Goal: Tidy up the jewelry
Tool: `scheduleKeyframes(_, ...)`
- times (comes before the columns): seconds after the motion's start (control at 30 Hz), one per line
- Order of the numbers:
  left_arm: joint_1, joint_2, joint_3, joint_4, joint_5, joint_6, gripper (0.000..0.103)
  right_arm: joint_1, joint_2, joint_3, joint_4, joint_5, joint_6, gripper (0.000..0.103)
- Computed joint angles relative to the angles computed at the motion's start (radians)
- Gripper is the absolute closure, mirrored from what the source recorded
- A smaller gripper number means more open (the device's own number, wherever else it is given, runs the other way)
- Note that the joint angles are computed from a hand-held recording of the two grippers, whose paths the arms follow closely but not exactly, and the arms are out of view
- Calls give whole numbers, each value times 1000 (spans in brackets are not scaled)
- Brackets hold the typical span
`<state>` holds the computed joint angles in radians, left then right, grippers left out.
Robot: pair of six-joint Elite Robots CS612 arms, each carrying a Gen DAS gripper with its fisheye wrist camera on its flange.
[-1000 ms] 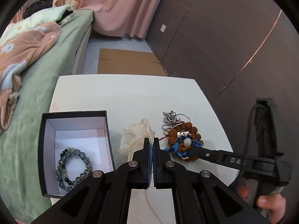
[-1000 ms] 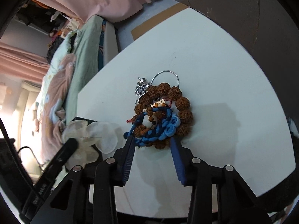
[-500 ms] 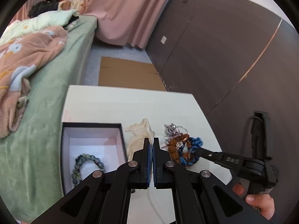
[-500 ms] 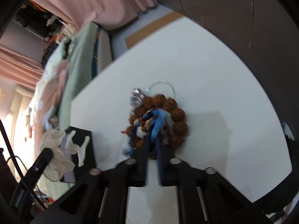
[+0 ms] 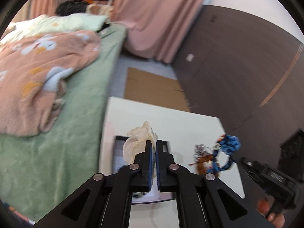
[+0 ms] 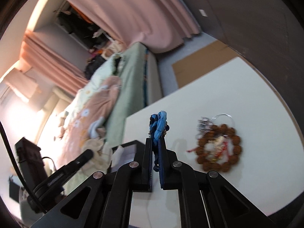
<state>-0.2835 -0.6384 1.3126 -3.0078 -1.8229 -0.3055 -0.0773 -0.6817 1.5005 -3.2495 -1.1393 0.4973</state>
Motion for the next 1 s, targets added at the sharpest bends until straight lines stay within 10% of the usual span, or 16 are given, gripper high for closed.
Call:
scheduleKeyframes(0.13,21,15,-19,4,-61,-89,25,10,15,-20,-32,74,-18,96)
scheduleKeyframes(0.53,31,15,-9,-67,-19,-177,25,36,68,-100,-25,247,-53,94)
scheduleKeyframes(0.67,24,15,-12,-53,-17,-172,25,53,55,-120,165,193,-135,52)
scheduleKeyframes(1.0,-9,24,-32,-25,-63,-112,25,0,-17,5,82,20,-81,34)
